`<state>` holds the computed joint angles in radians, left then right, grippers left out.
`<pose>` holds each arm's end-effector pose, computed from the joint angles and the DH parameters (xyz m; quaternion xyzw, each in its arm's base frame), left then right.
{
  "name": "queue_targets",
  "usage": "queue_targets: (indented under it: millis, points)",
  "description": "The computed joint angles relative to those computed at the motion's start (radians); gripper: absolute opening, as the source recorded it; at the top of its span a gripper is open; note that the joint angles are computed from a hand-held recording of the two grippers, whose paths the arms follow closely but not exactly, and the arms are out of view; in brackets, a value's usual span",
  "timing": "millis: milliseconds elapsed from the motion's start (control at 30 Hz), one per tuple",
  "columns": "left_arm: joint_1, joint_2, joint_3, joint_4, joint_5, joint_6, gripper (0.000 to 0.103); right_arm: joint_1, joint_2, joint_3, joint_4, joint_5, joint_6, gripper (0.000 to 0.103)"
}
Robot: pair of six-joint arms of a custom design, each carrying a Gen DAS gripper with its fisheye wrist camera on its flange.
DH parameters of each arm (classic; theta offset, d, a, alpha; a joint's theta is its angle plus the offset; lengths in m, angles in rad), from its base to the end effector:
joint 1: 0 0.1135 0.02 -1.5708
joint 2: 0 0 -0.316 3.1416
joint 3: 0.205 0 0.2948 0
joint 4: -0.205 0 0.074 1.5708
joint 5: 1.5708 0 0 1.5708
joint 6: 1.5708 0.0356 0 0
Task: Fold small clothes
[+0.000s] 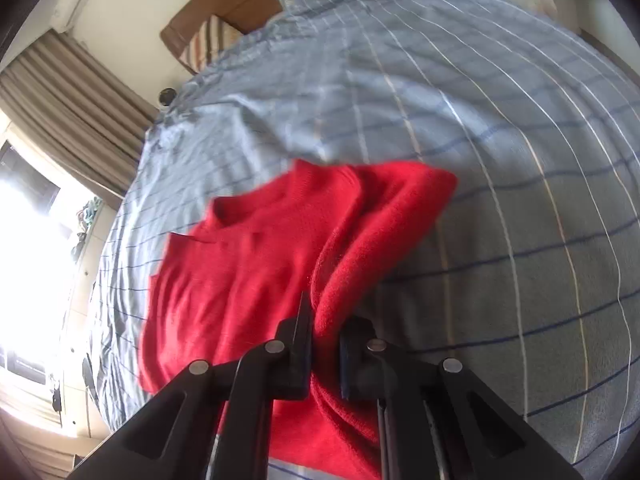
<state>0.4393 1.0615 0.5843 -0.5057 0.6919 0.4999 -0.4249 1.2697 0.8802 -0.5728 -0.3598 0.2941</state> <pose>0.1962 0.0671 0.2258 0.1255 0.8970 -0.1661 0.3899 0.2579 -0.1029 0.2731 0.2801 0.8975 0.1511 0.3053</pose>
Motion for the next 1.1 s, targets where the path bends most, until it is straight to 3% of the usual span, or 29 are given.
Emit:
queue_targets:
  millis: [100, 333, 400, 467, 533, 600, 667, 767, 833, 967, 1100]
  points:
    - [0.0, 0.021, 0.008, 0.022, -0.014, -0.024, 0.102, 0.182, 0.029, 0.119, -0.009, 0.037, 0.061, 0.01]
    - [0.051, 0.078, 0.029, 0.049, -0.013, -0.04, 0.102, 0.554, 0.273, 0.287, 0.087, 0.163, 0.157, 0.01]
    - [0.058, 0.09, 0.035, 0.051, -0.013, -0.034, 0.102, 0.593, 0.341, 0.297, 0.143, 0.11, 0.186, 0.019]
    - [0.065, 0.097, 0.038, 0.051, -0.014, -0.032, 0.102, 0.586, 0.36, 0.248, 0.241, -0.045, 0.258, 0.05]
    - [0.078, 0.108, 0.046, 0.05, -0.008, -0.034, 0.102, 0.578, 0.328, 0.186, 0.342, -0.116, 0.317, 0.054]
    - [0.093, 0.122, 0.055, 0.047, 0.005, -0.038, 0.102, 0.559, 0.27, 0.151, 0.344, -0.118, 0.277, 0.054]
    - [0.097, 0.136, 0.065, 0.052, 0.009, -0.054, 0.102, 0.539, 0.213, 0.158, 0.252, -0.039, 0.2, 0.054]
    - [0.094, 0.157, 0.077, 0.049, 0.01, -0.075, 0.102, 0.542, 0.142, 0.162, 0.087, 0.163, 0.015, 0.054]
    - [0.082, 0.161, 0.075, 0.053, -0.001, -0.084, 0.102, 0.553, 0.128, 0.134, 0.053, 0.193, -0.032, 0.054]
    - [0.058, 0.137, 0.048, 0.077, -0.031, -0.083, 0.102, 0.684, 0.184, 0.064, 0.097, 0.346, -0.043, 0.054]
    - [0.018, 0.084, -0.002, 0.115, -0.105, -0.051, 0.102, 0.836, 0.271, 0.025, 0.201, 0.6, -0.015, 0.063]
